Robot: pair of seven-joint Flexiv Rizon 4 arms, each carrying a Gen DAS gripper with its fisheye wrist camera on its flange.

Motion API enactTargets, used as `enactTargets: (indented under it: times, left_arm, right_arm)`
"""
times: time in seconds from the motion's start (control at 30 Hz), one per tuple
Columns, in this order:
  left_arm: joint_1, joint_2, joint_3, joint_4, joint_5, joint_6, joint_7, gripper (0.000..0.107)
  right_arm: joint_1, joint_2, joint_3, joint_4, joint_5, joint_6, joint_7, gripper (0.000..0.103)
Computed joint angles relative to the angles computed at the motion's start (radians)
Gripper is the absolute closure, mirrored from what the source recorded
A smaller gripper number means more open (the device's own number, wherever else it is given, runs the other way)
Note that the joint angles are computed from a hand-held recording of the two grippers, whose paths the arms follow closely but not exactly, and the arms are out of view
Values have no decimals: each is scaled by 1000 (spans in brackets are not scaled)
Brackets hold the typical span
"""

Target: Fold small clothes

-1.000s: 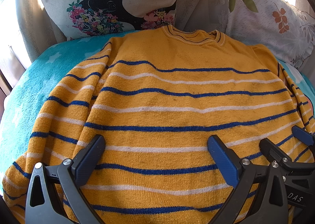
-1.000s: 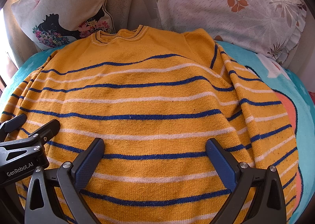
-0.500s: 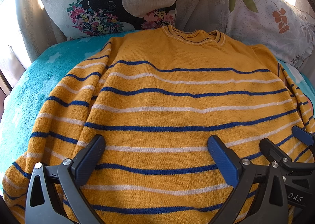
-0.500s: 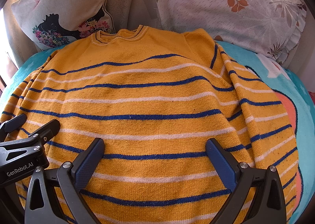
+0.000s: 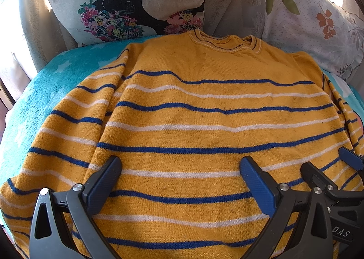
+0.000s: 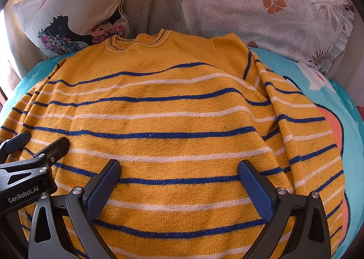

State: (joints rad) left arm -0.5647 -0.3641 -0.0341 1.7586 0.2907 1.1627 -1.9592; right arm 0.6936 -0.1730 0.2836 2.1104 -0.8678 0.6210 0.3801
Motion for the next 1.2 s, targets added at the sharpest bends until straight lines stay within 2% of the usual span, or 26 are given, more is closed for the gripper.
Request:
enactTargets:
  times: [0.57, 0.67, 0.77, 0.87, 0.97, 1.03, 1.1, 1.17, 1.2]
  left_arm:
    - [2, -9, -4, -10, -27, -10, 10, 4]
    - [22, 3, -27, 8, -55, -14, 58, 4]
    - [33, 33, -35, 54, -79, 18, 75, 4]
    - [35, 88, -31, 118, -81, 89, 58, 4]
    - [46, 154, -38, 168, -80, 126, 76, 4]
    - [72, 197, -61, 216, -122, 165, 119, 4]
    - [95, 227, -82, 260, -177, 209, 160, 4]
    - [105, 245, -96, 293, -221, 247, 182, 4]
    - [108, 247, -102, 304, -239, 261, 190, 4]
  right_arm:
    - [-1, -7, -3, -8, 3, -4, -11, 0]
    - [-20, 3, 0, 0, 40, 51, -57, 0]
    - [-42, 22, -2, 26, 51, 131, -108, 0]
    - [-47, 54, 8, 47, 71, 157, -112, 5]
    - [-29, 116, 36, 47, 74, 48, -96, 5]
    - [-24, 178, 60, 66, 33, -5, -48, 5]
    - [-31, 253, 89, 110, -61, -25, 53, 5]
    - [-58, 335, 115, 195, -223, 29, 242, 4]
    - [-68, 370, 126, 224, -244, 61, 300, 4]
